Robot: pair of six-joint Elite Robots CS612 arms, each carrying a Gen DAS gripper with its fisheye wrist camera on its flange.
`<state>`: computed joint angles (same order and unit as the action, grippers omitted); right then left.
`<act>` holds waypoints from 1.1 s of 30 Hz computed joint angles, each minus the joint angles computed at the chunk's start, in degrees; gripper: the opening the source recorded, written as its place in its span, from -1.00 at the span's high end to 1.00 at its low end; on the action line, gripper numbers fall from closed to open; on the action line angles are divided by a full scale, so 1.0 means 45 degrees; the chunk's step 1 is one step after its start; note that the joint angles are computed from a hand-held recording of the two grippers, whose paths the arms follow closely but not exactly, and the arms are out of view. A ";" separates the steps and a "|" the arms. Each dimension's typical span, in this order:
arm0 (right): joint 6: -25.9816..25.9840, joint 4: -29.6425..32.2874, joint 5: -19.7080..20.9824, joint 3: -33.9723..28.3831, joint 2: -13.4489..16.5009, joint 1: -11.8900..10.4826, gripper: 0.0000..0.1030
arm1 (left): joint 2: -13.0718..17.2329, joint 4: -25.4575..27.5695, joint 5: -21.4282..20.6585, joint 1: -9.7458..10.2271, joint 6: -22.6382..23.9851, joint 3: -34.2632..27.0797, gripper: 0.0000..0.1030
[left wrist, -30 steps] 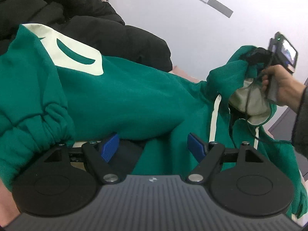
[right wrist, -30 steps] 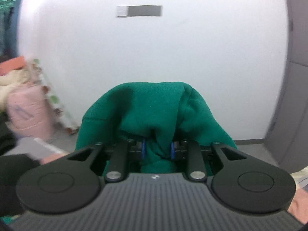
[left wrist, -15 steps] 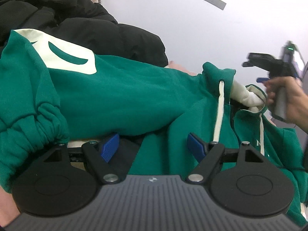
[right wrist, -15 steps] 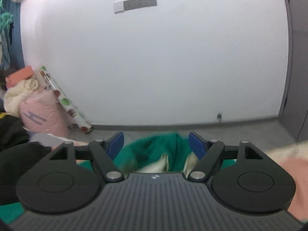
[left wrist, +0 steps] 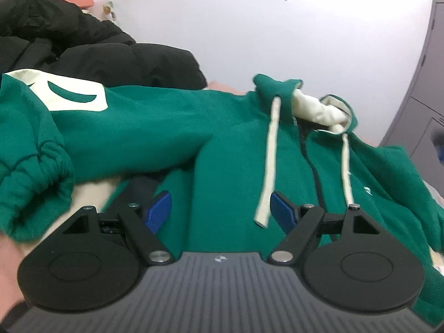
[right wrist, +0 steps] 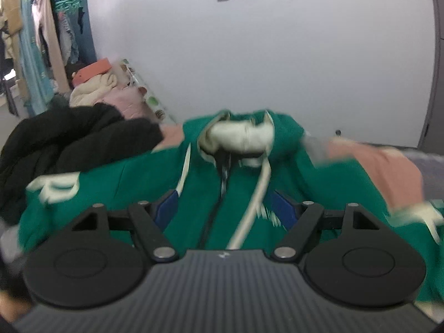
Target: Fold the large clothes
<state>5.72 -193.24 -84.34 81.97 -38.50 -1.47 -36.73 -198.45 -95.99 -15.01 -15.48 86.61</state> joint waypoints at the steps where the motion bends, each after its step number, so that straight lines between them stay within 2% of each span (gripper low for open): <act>1: 0.0055 -0.0270 0.0003 0.0577 -0.0227 -0.0022 -0.47 | -0.0116 -0.0011 -0.0083 -0.0017 -0.0026 0.0155 -0.58; 4: 0.0415 -0.0389 0.0203 0.1977 -0.0812 -0.0136 -0.47 | -0.0558 -0.0372 -0.0187 -0.0132 -0.0238 0.0837 -0.58; 7: 0.1002 -0.0567 0.0583 0.3056 -0.1247 -0.0300 -0.46 | -0.1055 -0.0776 -0.0578 -0.0214 0.0120 0.1592 -0.58; 10: 0.1293 -0.0143 0.0357 0.3596 -0.1513 -0.0277 -0.46 | -0.1550 -0.0919 -0.1171 -0.0227 0.0230 0.2328 -0.58; 13: 0.0634 -0.1064 0.0181 0.4239 -0.1671 -0.0245 -0.46 | -0.1959 -0.0269 -0.3084 -0.0179 0.0675 0.2702 -0.56; 15: 0.0452 -0.1360 -0.0015 0.4547 -0.1776 -0.0265 -0.46 | -0.2143 -0.0241 -0.4078 -0.0256 0.0797 0.2966 -0.56; 17: 0.0773 -0.1361 -0.0160 0.4750 -0.1854 -0.0336 -0.46 | -0.2251 -0.0067 -0.4941 -0.0355 0.0862 0.3157 -0.56; 20: 0.1832 -0.0376 -0.0005 0.4859 -0.2020 -0.0531 -0.46 | -0.2351 0.0445 -0.5848 -0.0524 0.1362 0.3450 -0.55; 24: 0.3916 0.0264 0.0569 0.5131 -0.2036 -0.0883 -0.45 | -0.2695 0.1621 -0.5169 -0.0959 0.2881 0.4074 -0.55; 25: 0.4283 0.0462 0.0554 0.5242 -0.2056 -0.0896 -0.45 | -0.2759 0.1715 -0.5043 -0.1011 0.3201 0.4202 -0.55; 27: 0.4942 0.0967 0.1096 0.5317 -0.2038 -0.1052 -0.45 | -0.2816 0.1349 -0.4744 -0.1007 0.3363 0.4364 -0.55; 29: 0.5280 0.1268 0.1561 0.5347 -0.2004 -0.1149 -0.45 | -0.2785 0.0796 -0.4394 -0.0844 0.2587 0.4344 -0.55; 31: 0.5077 0.1784 0.1151 0.5229 -0.1993 -0.1038 -0.47 | -0.2756 0.0283 -0.3570 -0.0658 0.1742 0.4299 -0.56; 32: 0.4810 0.2149 0.0880 0.5117 -0.1988 -0.0950 -0.47 | -0.2740 0.0055 -0.2842 -0.0631 0.1467 0.4268 -0.56; 33: 0.4442 0.2591 0.0789 0.4957 -0.1947 -0.0877 -0.47 | -0.2773 -0.0156 -0.1706 -0.0617 0.1214 0.4289 -0.56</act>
<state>25.71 -181.58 -80.79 104.28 -47.26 -5.42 -49.21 -199.15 -103.67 -17.79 -10.01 105.91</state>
